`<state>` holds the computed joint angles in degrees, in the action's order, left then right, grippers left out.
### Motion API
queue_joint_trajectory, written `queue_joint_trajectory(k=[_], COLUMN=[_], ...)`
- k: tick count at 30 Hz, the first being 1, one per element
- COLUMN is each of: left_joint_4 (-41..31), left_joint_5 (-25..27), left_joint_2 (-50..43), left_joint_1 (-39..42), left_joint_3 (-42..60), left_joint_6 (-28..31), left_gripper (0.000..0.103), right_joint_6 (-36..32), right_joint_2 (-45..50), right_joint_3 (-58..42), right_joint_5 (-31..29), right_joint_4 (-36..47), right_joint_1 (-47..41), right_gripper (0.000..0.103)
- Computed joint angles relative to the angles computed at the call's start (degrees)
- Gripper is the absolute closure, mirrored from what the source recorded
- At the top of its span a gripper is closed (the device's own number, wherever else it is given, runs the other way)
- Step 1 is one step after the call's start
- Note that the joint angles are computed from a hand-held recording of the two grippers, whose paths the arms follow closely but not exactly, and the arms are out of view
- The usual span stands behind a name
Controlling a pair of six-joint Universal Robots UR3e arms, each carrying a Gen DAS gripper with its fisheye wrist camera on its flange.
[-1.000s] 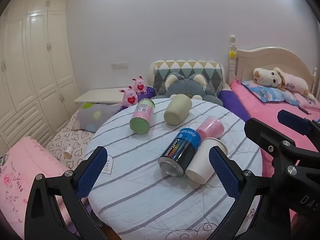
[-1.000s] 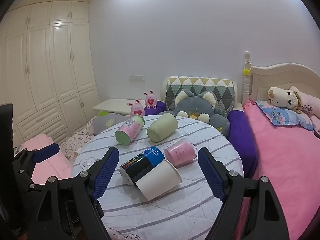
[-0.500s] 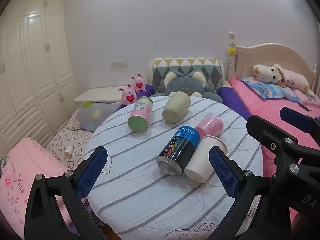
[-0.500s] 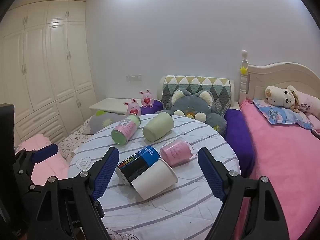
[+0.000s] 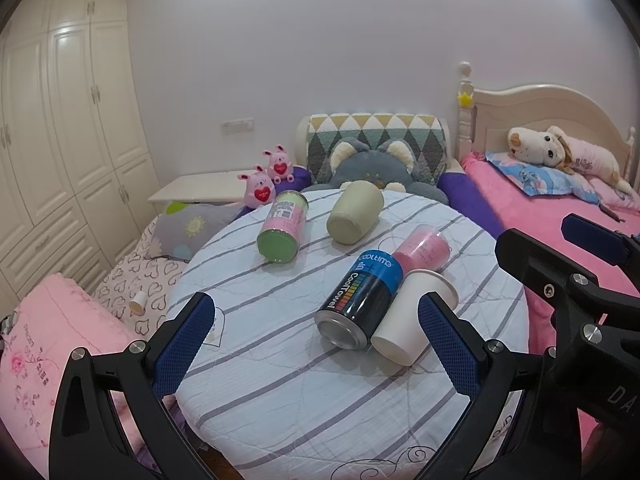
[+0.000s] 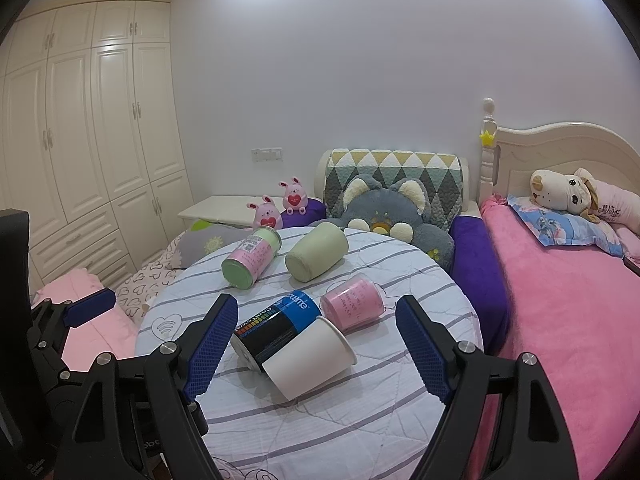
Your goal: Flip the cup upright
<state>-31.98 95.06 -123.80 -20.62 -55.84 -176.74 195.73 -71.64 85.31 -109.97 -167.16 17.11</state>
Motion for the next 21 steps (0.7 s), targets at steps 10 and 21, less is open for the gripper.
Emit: queue_joint_trajectory(k=[10,21], left_joint_4=[-0.5,-0.6], left_joint_5=[0.3,0.1], left_joint_2=[-1.1,-1.3], left_joint_1=[0.0,0.0], left_joint_3=[1.0,1.0], left_joint_6=[0.1,0.4], left_gripper=[0.0,0.0], right_joint_6=[0.3,0.5], right_joint_2=[0.3,0.7], right_joint_3=[0.2,0.1], right_joint_5=[0.7,1.0], right_joint_4=[0.1,0.2], right_joint_1=[-0.6,-0.7], right_gripper=[0.02,0.02])
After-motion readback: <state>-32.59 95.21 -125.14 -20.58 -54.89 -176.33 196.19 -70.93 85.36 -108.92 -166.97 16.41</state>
